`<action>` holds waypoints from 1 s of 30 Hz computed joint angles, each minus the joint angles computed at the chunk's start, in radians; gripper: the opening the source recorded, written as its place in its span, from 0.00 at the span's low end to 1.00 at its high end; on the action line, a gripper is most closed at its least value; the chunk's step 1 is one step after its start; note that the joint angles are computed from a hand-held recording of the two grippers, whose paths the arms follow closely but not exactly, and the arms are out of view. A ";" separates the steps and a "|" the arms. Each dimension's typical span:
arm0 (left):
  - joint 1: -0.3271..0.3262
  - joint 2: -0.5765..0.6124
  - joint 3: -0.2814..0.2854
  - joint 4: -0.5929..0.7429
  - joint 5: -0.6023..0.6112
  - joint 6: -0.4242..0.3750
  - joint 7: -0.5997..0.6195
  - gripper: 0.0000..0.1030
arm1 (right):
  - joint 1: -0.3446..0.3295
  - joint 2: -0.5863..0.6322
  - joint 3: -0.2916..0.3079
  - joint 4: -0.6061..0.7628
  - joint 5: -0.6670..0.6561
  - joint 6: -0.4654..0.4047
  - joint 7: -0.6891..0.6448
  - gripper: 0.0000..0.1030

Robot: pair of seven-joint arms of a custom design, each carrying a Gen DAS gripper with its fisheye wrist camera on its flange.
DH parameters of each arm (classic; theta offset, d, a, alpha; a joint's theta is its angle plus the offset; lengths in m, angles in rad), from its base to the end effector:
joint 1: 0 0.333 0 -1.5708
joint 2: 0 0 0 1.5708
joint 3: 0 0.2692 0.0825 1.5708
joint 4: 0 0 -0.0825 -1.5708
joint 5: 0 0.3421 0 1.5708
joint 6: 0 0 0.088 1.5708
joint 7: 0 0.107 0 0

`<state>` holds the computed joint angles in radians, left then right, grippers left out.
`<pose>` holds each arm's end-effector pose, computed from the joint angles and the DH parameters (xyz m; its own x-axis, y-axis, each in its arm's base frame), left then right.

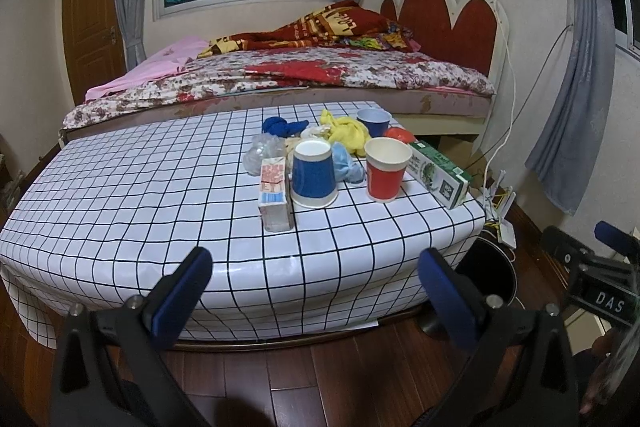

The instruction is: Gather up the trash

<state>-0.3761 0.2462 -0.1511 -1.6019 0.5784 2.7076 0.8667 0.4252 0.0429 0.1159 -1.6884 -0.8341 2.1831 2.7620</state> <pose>0.5435 -0.3258 0.5533 -0.2339 -0.9717 0.0337 -0.5832 0.1125 -0.8045 0.5056 0.2704 0.5793 -0.3228 -0.9458 0.0349 -0.6123 0.1805 -0.7697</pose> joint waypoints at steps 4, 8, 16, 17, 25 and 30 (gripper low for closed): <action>0.000 0.001 0.000 0.001 0.000 0.001 0.000 1.00 | 0.000 0.001 0.000 0.002 0.000 -0.002 -0.001 0.99; 0.000 -0.002 0.001 -0.004 0.000 0.002 -0.001 1.00 | 0.000 -0.001 0.000 -0.001 0.001 0.000 -0.002 0.99; -0.015 0.018 0.005 0.008 0.008 0.002 -0.023 1.00 | -0.004 -0.011 0.001 -0.021 -0.010 0.005 0.013 0.99; -0.017 0.018 0.007 0.007 0.012 0.000 -0.027 1.00 | -0.006 -0.013 0.001 -0.023 -0.009 0.007 0.015 0.99; -0.018 0.064 0.011 0.056 -0.003 -0.013 -0.004 1.00 | -0.022 -0.006 -0.006 -0.040 -0.003 0.070 0.012 0.99; -0.031 0.152 0.031 0.165 -0.018 -0.061 0.027 1.00 | -0.040 0.036 -0.029 -0.026 0.025 0.158 -0.047 0.99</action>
